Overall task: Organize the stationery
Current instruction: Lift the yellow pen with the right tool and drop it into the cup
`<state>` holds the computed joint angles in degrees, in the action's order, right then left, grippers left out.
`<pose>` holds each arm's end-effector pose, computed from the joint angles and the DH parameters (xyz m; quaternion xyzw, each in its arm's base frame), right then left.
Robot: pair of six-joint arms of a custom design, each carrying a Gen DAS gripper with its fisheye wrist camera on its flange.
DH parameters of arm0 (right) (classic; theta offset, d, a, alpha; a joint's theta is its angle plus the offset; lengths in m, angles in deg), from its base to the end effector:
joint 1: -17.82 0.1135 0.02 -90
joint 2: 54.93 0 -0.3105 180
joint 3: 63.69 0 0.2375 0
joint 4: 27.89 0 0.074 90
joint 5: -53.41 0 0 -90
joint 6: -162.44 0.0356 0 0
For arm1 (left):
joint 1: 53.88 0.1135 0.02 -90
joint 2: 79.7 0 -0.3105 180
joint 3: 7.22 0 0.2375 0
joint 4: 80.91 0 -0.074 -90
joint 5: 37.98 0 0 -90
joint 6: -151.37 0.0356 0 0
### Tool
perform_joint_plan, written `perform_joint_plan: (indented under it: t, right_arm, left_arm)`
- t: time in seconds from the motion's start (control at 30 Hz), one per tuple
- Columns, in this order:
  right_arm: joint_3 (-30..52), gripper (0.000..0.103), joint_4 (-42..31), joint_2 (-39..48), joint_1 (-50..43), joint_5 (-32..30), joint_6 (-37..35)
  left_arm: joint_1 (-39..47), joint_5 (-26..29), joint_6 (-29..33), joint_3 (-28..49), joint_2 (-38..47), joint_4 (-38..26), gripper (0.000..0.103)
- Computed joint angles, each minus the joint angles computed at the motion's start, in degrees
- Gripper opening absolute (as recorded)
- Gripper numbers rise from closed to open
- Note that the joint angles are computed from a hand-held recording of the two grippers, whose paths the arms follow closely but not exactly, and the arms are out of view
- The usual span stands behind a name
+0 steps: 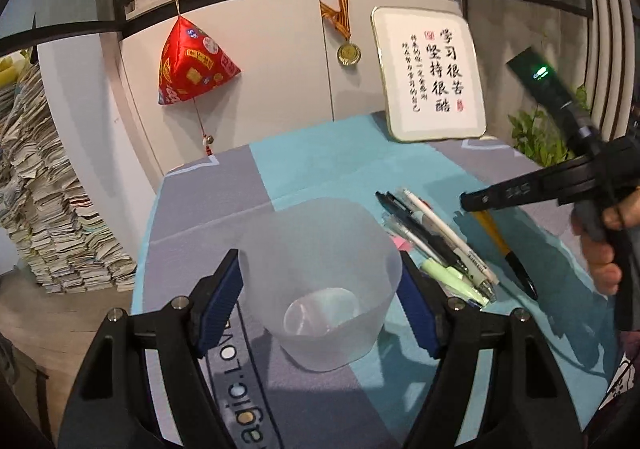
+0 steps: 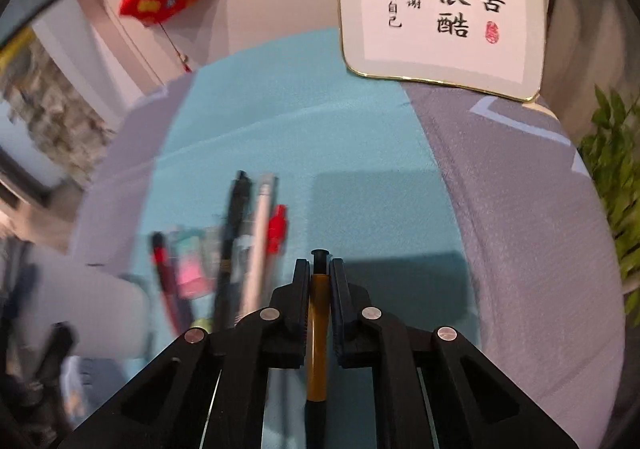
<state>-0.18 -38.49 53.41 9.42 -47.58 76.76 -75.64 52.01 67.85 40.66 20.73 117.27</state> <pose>0.3452 -0.0441 0.1511 0.0770 0.9478 0.0808 0.2988 0.2889 -0.1153 0.1684 0.2157 0.8577 -0.0620 0.4625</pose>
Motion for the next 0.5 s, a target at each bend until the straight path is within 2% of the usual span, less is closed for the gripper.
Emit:
perform_joint_plan:
  t: [0.17,0.27,0.5]
  right_arm:
    - [-5.4,0.011,1.4,-9.3,0.2,-2.0,0.2]
    - [-6.7,0.011,0.8,-15.8,1.4,-2.2,0.5]
    - [-5.4,0.011,-2.2,-27.3,5.9,-4.8,1.4]
  left_arm:
    - [1.2,2.7,-1.4,-4.0,2.0,9.9,0.073]
    - [-0.8,-0.9,0.0,-7.2,4.0,17.9,0.073]
    - [-0.9,-1.3,0.5,-7.3,3.7,18.0,0.073]
